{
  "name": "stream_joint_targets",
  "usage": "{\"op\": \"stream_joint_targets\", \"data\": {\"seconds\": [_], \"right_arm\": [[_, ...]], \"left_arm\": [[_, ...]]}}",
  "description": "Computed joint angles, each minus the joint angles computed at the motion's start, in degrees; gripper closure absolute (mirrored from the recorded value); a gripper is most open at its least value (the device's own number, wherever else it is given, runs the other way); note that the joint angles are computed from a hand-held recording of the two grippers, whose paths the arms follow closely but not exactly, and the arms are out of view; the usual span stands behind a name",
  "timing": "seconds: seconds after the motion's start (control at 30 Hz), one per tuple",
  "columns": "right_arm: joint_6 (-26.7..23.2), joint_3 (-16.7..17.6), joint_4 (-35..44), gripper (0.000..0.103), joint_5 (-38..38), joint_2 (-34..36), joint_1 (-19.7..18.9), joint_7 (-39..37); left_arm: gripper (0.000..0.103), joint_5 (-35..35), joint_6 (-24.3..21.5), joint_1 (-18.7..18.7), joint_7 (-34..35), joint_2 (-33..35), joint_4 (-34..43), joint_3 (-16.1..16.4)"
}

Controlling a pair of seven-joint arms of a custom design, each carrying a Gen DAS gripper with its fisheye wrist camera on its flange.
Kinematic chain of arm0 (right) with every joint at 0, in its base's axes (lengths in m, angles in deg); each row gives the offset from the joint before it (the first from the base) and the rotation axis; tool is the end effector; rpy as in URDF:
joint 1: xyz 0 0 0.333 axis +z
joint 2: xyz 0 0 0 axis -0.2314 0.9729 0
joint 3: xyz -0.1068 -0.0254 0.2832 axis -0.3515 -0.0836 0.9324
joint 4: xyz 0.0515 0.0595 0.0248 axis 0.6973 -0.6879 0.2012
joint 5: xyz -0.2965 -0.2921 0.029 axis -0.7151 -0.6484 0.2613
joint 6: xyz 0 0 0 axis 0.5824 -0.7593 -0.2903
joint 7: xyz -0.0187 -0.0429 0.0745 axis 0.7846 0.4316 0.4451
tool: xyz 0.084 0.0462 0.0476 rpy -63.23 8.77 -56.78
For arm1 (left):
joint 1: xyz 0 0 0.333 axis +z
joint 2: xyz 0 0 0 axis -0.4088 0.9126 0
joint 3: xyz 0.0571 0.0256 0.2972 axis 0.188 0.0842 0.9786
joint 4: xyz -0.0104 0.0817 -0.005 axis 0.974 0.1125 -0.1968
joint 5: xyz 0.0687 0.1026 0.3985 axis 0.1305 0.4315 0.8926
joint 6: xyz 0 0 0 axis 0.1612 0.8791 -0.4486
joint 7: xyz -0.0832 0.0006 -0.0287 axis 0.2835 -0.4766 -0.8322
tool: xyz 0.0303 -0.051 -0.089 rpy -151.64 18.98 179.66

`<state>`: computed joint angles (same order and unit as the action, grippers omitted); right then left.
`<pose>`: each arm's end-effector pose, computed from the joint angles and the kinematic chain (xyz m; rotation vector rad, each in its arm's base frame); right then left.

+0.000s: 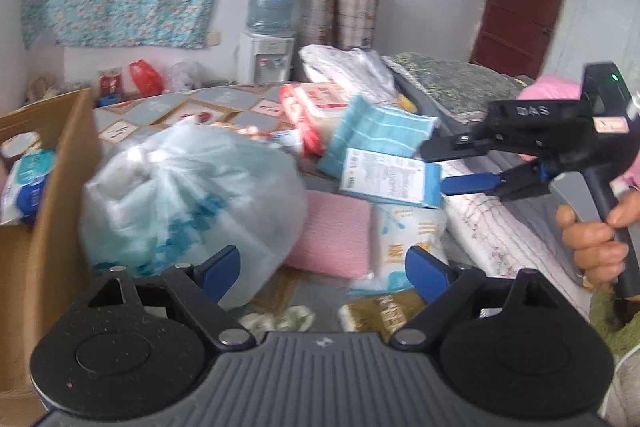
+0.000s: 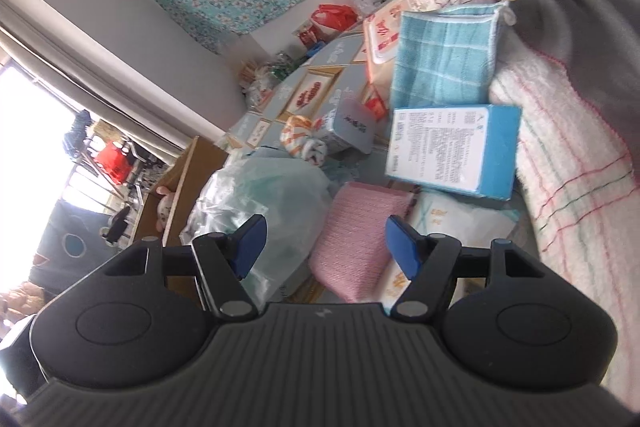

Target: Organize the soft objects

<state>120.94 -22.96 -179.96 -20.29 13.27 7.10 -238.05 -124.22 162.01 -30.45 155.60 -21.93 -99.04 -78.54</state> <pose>0.4669 0.3393 0.5205 -0.9528 1.9585 -0.2007 0.5556 -0.1270 0.5337 -1.0278 2.4820 -1.2523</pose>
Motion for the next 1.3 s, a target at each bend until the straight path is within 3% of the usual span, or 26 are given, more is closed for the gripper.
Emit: {"op": "stream_joint_targets", "data": {"seconds": [0.13, 0.4, 0.53, 0.73, 0.87, 1.23, 1.3], "right_arm": [[-5.5, -0.8, 1.8, 0.037, 3.9, 0.3, 0.7, -7.5], [-18.6, -2.6, 8.1, 0.042, 8.5, 3.8, 0.2, -20.5], [-19.5, -3.8, 8.1, 0.046, 11.2, 4.8, -0.4, -23.1], [-16.6, -5.1, 7.5, 0.046, 17.8, 6.8, -1.2, -28.7], [-13.6, -5.1, 6.3, 0.046, 22.7, 6.7, -1.1, -31.9], [0.1, -4.7, 0.7, 0.045, 32.2, 3.7, 0.2, -35.1], [3.4, -5.0, 0.2, 0.045, 37.4, 4.1, 1.5, -38.8]], "left_arm": [[0.018, -4.0, -0.3, -1.2, 2.6, 2.2, 1.3, -0.5], [0.046, -2.9, -1.7, -1.9, -1.3, 9.5, 7.3, -3.3], [0.056, 0.2, -0.9, -2.2, -3.6, 12.8, 9.8, -4.7], [0.065, 6.4, -1.9, -2.1, -9.0, 17.1, 13.4, -5.6], [0.066, 6.8, -2.3, -1.5, -9.2, 18.2, 14.1, -6.2], [0.065, 5.2, -5.5, -0.1, -8.9, 18.7, 15.2, -6.3], [0.061, 4.8, -7.5, 0.4, -9.4, 18.7, 15.7, -6.0]]}}
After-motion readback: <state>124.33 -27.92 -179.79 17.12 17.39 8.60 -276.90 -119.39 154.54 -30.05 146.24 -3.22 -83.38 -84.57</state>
